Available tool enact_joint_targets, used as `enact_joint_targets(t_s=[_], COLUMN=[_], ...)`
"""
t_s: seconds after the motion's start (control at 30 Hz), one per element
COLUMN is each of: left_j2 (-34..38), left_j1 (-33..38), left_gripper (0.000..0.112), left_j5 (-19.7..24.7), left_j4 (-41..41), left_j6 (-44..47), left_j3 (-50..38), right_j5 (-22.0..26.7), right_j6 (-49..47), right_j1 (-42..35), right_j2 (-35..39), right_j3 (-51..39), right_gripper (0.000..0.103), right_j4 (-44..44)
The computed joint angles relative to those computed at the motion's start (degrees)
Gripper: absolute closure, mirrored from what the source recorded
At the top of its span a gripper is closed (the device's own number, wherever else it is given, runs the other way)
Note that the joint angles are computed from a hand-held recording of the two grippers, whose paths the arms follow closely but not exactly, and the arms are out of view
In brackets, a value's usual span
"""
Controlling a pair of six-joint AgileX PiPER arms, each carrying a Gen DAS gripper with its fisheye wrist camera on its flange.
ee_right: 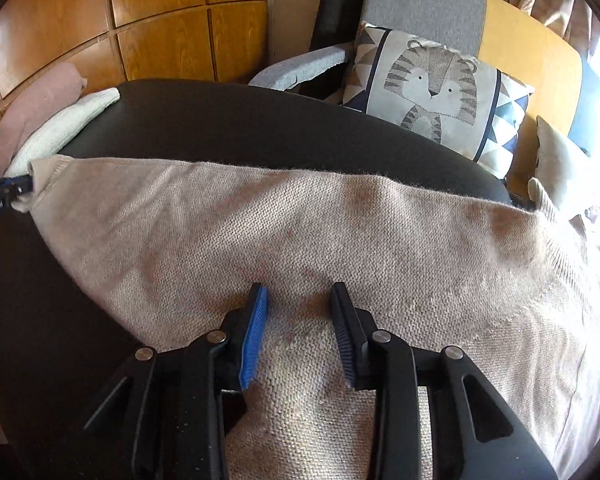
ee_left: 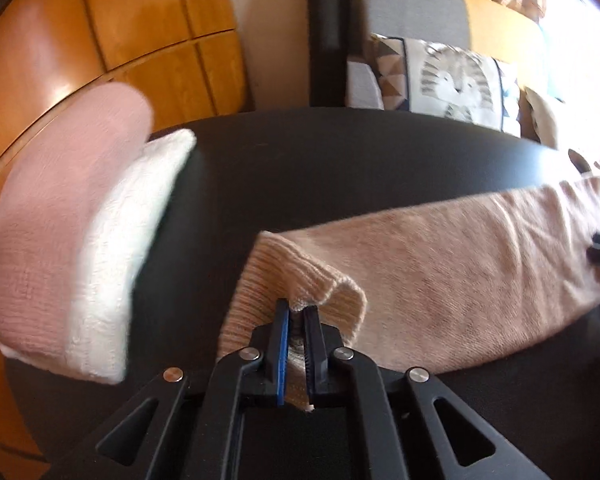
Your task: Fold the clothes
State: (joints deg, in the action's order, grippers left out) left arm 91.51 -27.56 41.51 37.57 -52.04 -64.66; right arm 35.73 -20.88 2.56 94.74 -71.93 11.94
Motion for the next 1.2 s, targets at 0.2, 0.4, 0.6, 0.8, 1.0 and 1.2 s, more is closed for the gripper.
enact_joint_targets(t_s=[0.2, 0.4, 0.6, 0.8, 1.0, 1.2], left_j2=[-3.1, -4.4, -9.8, 2.0, 17.3, 20.5], left_j1=[7.7, 9.5, 6.6, -5.0, -7.8, -6.2], left_gripper=[0.108, 0.105, 0.104, 0.097, 0.094, 0.093], left_j5=[-1.5, -0.5, 3.1, 2.0, 7.6, 14.5], left_j4=[-0.9, 5.9, 15.9, 13.8, 6.0, 9.9], left_j6=[-1.2, -11.4, -32.0, -17.8, -1.4, -4.2], left_j3=[1.4, 3.2, 6.5, -2.4, -17.2, -19.2], right_j5=[-1.7, -1.0, -0.5, 8.9, 9.8, 7.1], right_j6=[0.6, -1.6, -4.1, -10.0, -11.6, -12.5], right_j1=[0.4, -0.6, -1.5, -6.1, -12.7, -13.9], right_j2=[-0.5, -0.5, -0.2, 1.4, -1.1, 0.7], right_j3=[1.2, 0.9, 0.7, -5.4, -4.8, -2.9], right_gripper=[0.067, 0.067, 0.067, 0.059, 0.087, 0.087], right_j4=[-1.0, 1.7, 4.5, 12.1, 13.2, 13.1])
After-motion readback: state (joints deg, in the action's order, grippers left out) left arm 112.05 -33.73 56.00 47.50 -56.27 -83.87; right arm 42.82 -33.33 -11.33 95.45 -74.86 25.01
